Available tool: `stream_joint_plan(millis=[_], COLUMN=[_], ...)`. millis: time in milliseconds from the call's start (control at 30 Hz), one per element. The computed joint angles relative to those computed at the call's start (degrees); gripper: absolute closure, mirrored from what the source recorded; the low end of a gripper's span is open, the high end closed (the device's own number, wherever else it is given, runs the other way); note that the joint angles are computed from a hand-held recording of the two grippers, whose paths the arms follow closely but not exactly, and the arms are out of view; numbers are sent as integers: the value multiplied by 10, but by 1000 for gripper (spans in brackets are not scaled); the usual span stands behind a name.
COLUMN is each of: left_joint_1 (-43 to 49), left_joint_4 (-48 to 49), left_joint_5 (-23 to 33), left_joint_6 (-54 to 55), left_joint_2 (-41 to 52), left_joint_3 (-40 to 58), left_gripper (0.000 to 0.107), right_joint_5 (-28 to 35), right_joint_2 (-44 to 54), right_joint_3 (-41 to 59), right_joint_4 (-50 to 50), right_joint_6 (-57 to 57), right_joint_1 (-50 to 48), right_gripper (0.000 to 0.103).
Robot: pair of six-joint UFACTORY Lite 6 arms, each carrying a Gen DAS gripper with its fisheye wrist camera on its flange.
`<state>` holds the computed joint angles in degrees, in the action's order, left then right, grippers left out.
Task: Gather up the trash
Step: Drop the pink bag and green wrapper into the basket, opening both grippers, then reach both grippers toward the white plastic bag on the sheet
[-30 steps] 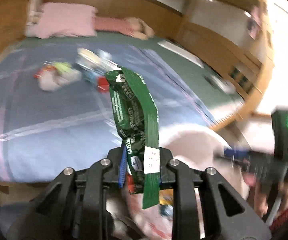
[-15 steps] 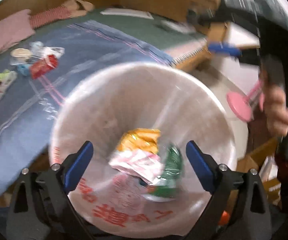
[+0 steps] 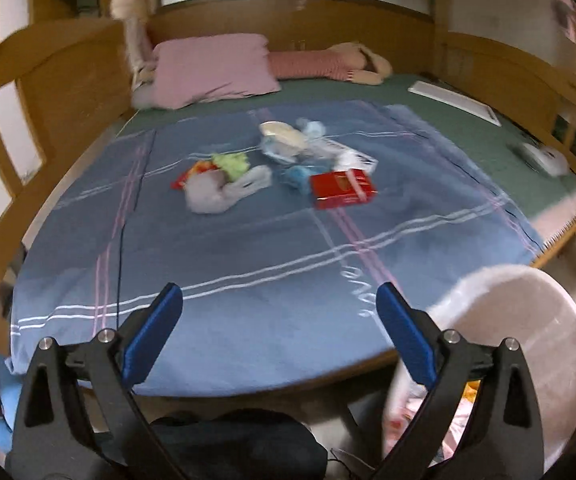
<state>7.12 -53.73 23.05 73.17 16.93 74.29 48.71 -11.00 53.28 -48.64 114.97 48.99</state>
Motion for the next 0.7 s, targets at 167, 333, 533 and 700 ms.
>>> stream_joint_plan(millis=[167, 333, 533, 700], left_joint_1=[27, 53, 56, 57], left_joint_4=[-3, 55, 37, 41], left_joint_5=[-7, 65, 51, 66], left_joint_6=[-8, -111, -94, -100], left_joint_2=[94, 165, 150, 155], left_joint_3=[85, 164, 137, 143], left_gripper=[10, 10, 7, 7], right_joint_5=[-19, -20, -68, -91], right_joint_2=[36, 76, 120, 174], right_joint_3=[26, 58, 98, 158], right_joint_4=[23, 34, 59, 82], right_joint_6=[-33, -46, -74, -119], right_joint_1=[-8, -8, -27, -36], right_gripper=[25, 25, 25, 25])
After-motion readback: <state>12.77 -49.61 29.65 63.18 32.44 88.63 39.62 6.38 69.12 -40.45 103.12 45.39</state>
